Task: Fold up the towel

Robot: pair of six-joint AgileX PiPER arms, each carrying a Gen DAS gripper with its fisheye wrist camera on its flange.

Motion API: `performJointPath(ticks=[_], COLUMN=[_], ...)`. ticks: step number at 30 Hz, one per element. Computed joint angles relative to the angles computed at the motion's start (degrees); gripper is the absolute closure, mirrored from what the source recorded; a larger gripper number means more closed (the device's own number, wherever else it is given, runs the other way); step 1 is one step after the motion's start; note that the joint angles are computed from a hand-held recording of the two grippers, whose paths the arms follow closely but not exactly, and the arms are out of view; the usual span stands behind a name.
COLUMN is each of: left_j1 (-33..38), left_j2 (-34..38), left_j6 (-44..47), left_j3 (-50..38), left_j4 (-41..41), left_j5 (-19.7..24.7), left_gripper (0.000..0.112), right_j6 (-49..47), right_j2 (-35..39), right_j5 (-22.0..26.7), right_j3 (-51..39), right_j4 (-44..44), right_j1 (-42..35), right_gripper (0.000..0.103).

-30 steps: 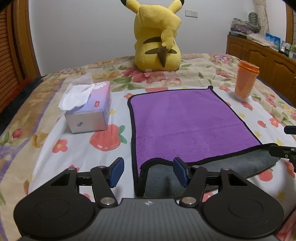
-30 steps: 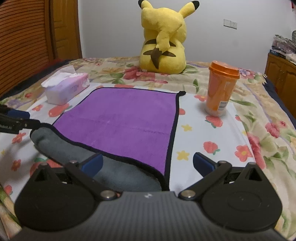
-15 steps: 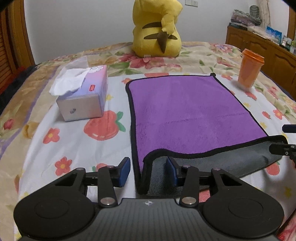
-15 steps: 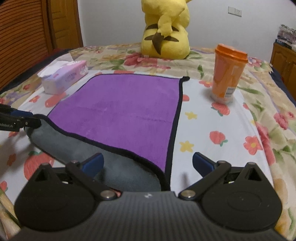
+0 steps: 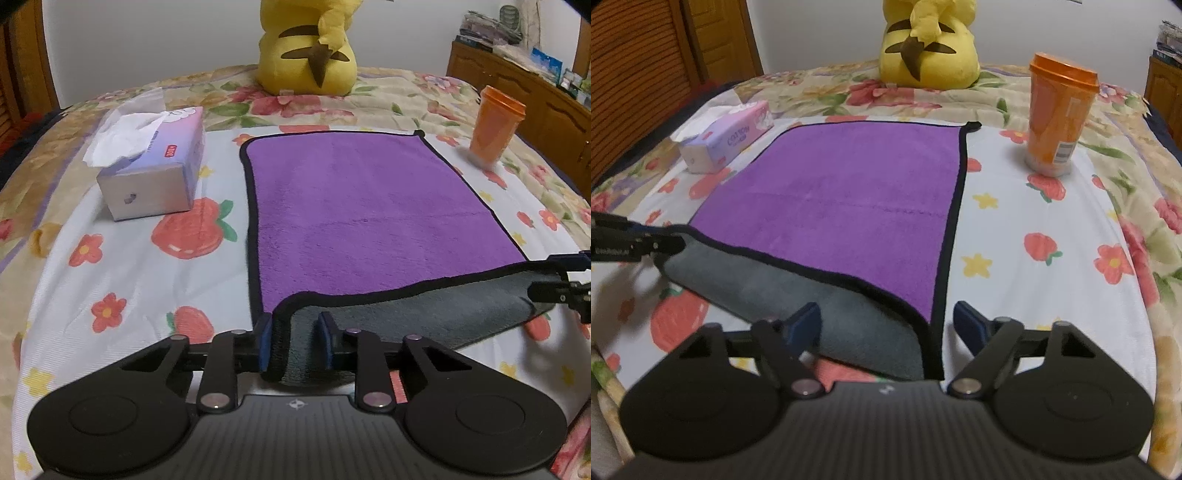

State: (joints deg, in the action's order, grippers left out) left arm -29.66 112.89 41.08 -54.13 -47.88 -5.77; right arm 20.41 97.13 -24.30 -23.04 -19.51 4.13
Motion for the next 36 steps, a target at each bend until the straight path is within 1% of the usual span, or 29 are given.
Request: performJointPath(ticks=[1, 5, 6, 7, 9, 10, 11, 12, 14, 15, 17, 19, 20, 21, 25, 28, 30, 34, 36], left_j1=[-0.13, -0.31, -0.30, -0.25, -0.17, -0.13, -0.13, -0.18, -0.63, -0.79, -0.95, -1.06, -1.22, -1.32, -1.74, -2.61, -3.14, -3.72, -3.90], left_j2=[0.00, -0.02, -0.04, 0.01, 0.02, -0.01, -0.08, -0.15, -0.33, -0.43, -0.71, -1.08, -1.33, -1.62, -3.41, -4.42, -5.12, -6.45, -6.83], left_j6=[1.72, 5.83, 5.85, 5.85, 4.26, 2.84, 1.05, 0.58, 2.90, 2.30, -0.81, -3.63, -3.62, -4.65, -13.27, -12.07, -12.86, -15.64, -15.96], left_j3=[-0.03, -0.14, -0.14, -0.22, -0.26, -0.23, -0.12, -0.09, 0.11, 0.16, 0.38, 0.75, 0.88, 1.03, 2.12, 2.62, 3.03, 3.73, 3.97], left_j4=[-1.61, -5.50, -5.45, -5.39, -3.67, -2.13, -0.22, 0.36, -1.98, -1.39, 1.79, 4.82, 4.84, 5.99, 14.73, 13.52, 14.48, 17.32, 17.47], left_j5=[0.03, 0.32, 0.46, 0.62, 0.95, 1.08, 1.15, 1.18, 0.40, 0.16, -0.17, -0.63, -0.85, -1.04, -2.05, -3.18, -3.99, -4.99, -5.52], left_gripper=[0.084, 0.090, 0.091, 0.093, 0.096, 0.099, 0.101, 0.101, 0.101, 0.101, 0.102, 0.103, 0.103, 0.103, 0.103, 0.103, 0.103, 0.104, 0.104], right_j6=[1.27, 3.42, 3.84, 4.20, 5.18, 5.29, 5.41, 5.52, 3.50, 2.51, 3.76, 2.46, 2.75, 3.33, 0.79, -1.56, -2.39, -2.41, -2.62], right_j2=[-0.11, 0.07, 0.04, 0.08, -0.01, -0.04, -0.01, -0.04, -0.14, -0.20, -0.13, -0.13, -0.07, -0.03, -0.59, -1.49, -2.02, -2.12, -1.84], right_j5=[0.20, 1.77, 2.15, 2.51, 3.24, 3.54, 3.83, 4.07, 4.50, 4.61, 4.09, 3.73, 3.37, 3.12, 0.90, -2.14, -3.87, -5.94, -6.66], right_j3=[-0.15, -1.05, -1.20, -1.36, -1.63, -1.70, -1.82, -1.89, -1.86, -1.81, -1.77, -1.60, -1.52, -1.50, -0.63, 0.51, 1.07, 1.25, 1.16], right_j4=[-1.56, -4.49, -5.08, -5.61, -6.91, -7.20, -7.49, -7.81, -5.78, -4.38, -5.98, -4.87, -5.39, -6.13, -3.78, -1.82, -0.99, -1.15, -1.12], right_j1=[-0.49, -1.23, -1.36, -1.43, -1.55, -1.61, -1.63, -1.65, -1.33, -1.12, -1.64, -1.60, -1.77, -1.98, -1.90, -2.13, -2.51, -3.59, -3.94], right_gripper=[0.029, 0.041, 0.044, 0.046, 0.053, 0.055, 0.061, 0.069, 0.074, 0.079, 0.083, 0.085, 0.095, 0.098, 0.098, 0.098, 0.099, 0.099, 0.099])
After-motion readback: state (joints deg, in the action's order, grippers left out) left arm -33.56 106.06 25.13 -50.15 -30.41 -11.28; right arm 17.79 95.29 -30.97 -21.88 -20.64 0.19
